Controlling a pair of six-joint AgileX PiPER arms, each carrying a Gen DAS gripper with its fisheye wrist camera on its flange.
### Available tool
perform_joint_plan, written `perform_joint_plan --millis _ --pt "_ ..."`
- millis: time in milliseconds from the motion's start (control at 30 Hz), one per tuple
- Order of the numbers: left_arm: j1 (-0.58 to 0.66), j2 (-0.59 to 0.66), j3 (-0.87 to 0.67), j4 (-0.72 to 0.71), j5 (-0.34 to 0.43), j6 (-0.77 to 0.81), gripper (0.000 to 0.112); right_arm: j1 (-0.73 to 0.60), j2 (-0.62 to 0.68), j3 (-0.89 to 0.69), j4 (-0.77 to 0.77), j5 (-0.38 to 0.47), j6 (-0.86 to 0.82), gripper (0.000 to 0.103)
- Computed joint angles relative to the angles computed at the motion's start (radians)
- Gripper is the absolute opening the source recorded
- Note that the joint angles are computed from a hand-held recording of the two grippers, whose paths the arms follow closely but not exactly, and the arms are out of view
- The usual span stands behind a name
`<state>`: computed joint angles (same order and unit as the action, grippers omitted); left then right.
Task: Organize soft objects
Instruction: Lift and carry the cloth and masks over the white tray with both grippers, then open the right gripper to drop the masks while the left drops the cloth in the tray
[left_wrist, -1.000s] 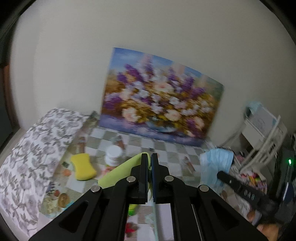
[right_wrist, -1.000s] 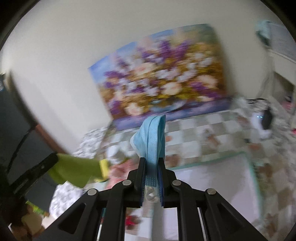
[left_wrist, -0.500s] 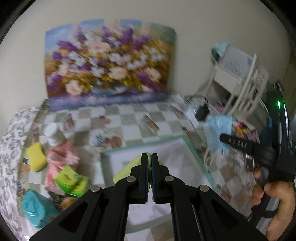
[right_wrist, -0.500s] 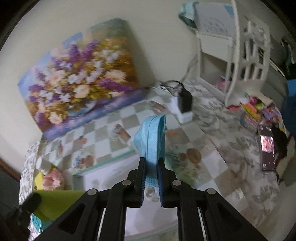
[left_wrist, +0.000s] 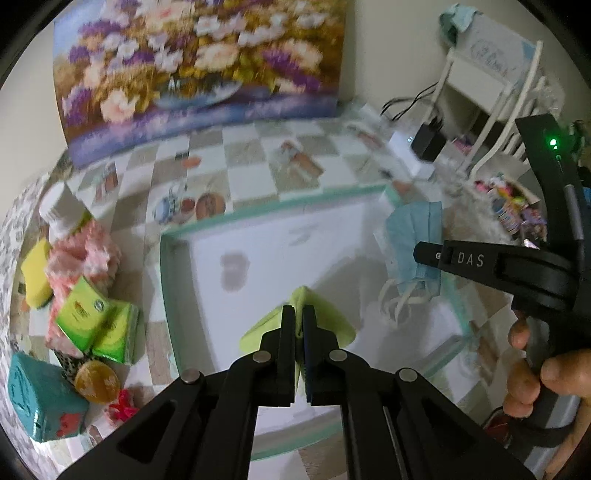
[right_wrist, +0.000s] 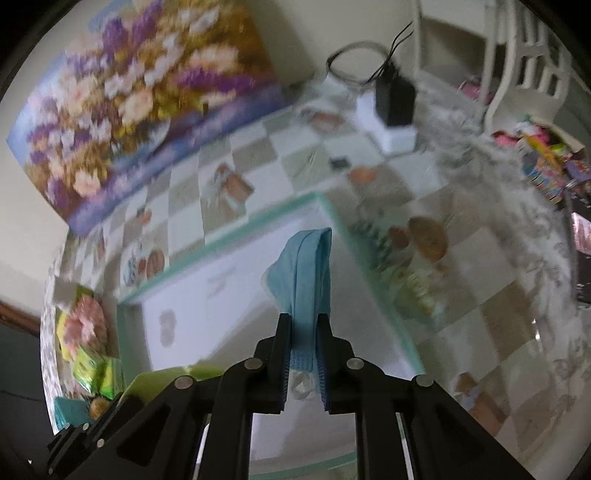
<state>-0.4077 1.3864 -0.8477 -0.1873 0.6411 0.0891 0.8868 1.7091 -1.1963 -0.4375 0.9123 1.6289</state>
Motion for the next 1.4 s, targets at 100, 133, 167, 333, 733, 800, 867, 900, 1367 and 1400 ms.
perform_joint_plan --millis 100,133,167,333,733,800,867,900,1367,1400 --pt "-0.003 0.049 -0.001 0.032 0.011 -0.037 0.003 -0.016 0.039 0.001 0.058 -0.036 -0.054 0.015" --pt "-0.004 0.066 -0.004 0.044 0.013 -0.05 0.003 -0.019 0.05 0.001 0.074 -0.043 -0.069 0.015" --pt "-0.008 0.085 -0.003 0.064 0.014 -0.072 0.003 -0.022 0.06 0.001 0.089 -0.048 -0.081 0.015" --pt "-0.003 0.155 -0.003 0.106 0.023 -0.126 0.004 -0.035 0.075 0.009 0.136 -0.057 -0.112 0.015" --pt "0.023 0.189 -0.001 0.124 0.036 -0.174 0.027 -0.055 0.141 -0.057 0.235 0.024 -0.228 0.039" --pt "0.028 0.177 0.004 0.11 0.031 -0.166 0.043 -0.052 0.155 -0.081 0.235 0.054 -0.237 0.046" --pt "0.038 0.163 0.009 0.088 0.028 -0.147 0.052 -0.049 0.159 -0.095 0.232 0.068 -0.236 0.047" --pt "0.043 0.156 0.01 0.077 0.028 -0.138 0.055 -0.046 0.156 -0.096 0.227 0.073 -0.233 0.048" --pt "0.164 0.102 -0.012 -0.099 0.052 -0.007 0.085 0.029 0.089 -0.193 0.076 0.283 -0.138 0.08" --pt "0.184 0.101 -0.013 -0.118 0.051 0.008 0.086 0.037 0.083 -0.199 0.062 0.293 -0.128 0.081"
